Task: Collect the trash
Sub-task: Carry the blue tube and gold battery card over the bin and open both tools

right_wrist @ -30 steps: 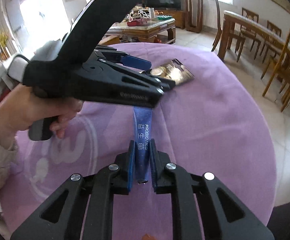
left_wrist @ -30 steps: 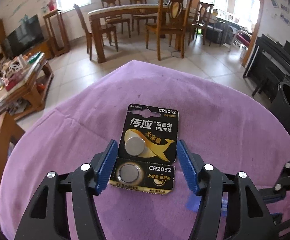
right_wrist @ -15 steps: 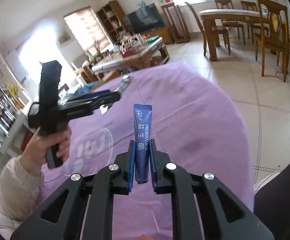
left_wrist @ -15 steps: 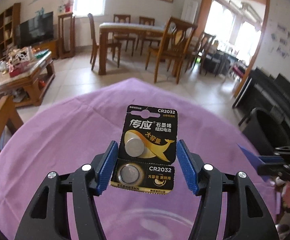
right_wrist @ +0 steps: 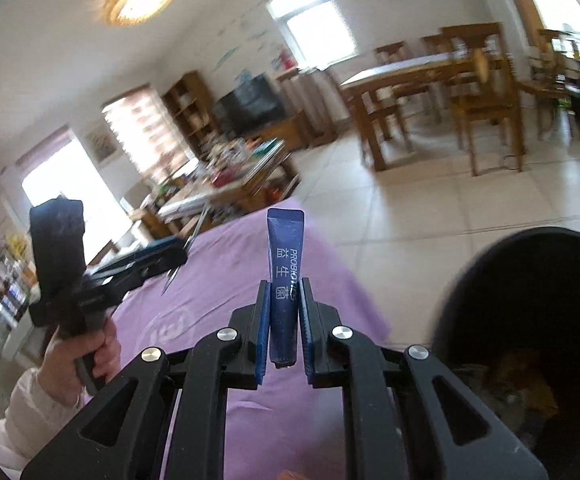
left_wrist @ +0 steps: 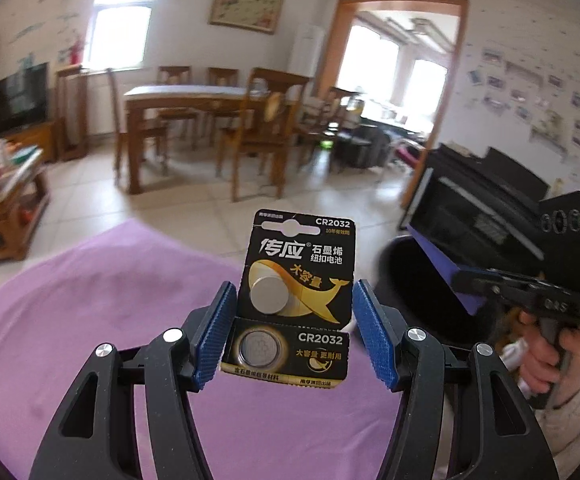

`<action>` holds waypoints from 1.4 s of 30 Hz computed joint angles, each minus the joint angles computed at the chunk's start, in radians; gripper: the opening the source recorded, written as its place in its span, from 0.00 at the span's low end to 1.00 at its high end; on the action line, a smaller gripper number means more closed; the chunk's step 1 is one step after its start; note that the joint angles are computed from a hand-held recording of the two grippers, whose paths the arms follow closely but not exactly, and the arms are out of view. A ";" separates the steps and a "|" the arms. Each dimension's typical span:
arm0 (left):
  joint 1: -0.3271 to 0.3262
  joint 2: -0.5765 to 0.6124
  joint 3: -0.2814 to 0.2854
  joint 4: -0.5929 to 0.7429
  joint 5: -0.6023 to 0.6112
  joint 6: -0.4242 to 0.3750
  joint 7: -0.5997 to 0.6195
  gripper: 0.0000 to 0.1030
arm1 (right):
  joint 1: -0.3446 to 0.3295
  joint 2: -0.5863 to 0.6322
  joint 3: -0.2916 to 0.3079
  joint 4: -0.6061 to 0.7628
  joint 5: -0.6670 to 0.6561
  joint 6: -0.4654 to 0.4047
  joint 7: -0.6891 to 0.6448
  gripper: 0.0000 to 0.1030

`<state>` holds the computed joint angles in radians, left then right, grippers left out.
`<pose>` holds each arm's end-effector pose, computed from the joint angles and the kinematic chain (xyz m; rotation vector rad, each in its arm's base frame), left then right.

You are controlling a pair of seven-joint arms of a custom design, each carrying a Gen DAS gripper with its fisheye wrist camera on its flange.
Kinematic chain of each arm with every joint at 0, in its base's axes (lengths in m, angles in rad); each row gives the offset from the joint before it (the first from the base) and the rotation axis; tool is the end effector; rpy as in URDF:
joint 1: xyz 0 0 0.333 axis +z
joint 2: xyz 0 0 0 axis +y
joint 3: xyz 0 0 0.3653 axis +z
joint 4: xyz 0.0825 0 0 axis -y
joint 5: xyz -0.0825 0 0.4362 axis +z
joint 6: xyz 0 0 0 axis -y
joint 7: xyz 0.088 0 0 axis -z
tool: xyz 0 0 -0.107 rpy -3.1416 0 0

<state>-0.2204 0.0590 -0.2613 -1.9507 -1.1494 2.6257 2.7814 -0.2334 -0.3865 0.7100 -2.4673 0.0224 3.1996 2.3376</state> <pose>0.5975 -0.2841 0.5339 -0.9717 2.4674 -1.4278 0.4446 0.2654 0.5438 -1.3379 1.6525 -0.4672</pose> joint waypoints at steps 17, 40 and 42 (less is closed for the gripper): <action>-0.175 0.195 -0.171 0.106 0.136 0.063 -0.115 0.58 | 0.042 -0.307 -0.148 -0.349 0.181 0.050 0.062 0.14; -0.111 0.371 -0.329 0.213 0.551 0.112 -0.408 0.81 | 0.147 -0.317 -0.237 -0.445 0.329 0.110 0.008 0.75; -0.097 0.370 -0.343 0.208 0.556 0.111 -0.400 0.83 | 0.135 -0.326 -0.221 -0.443 0.340 0.103 0.011 0.75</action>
<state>-0.3173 0.4290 -0.6042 -1.7424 -0.5935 2.7363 2.3813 -0.0985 -0.7125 0.4893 -2.9098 0.3624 3.3028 2.3485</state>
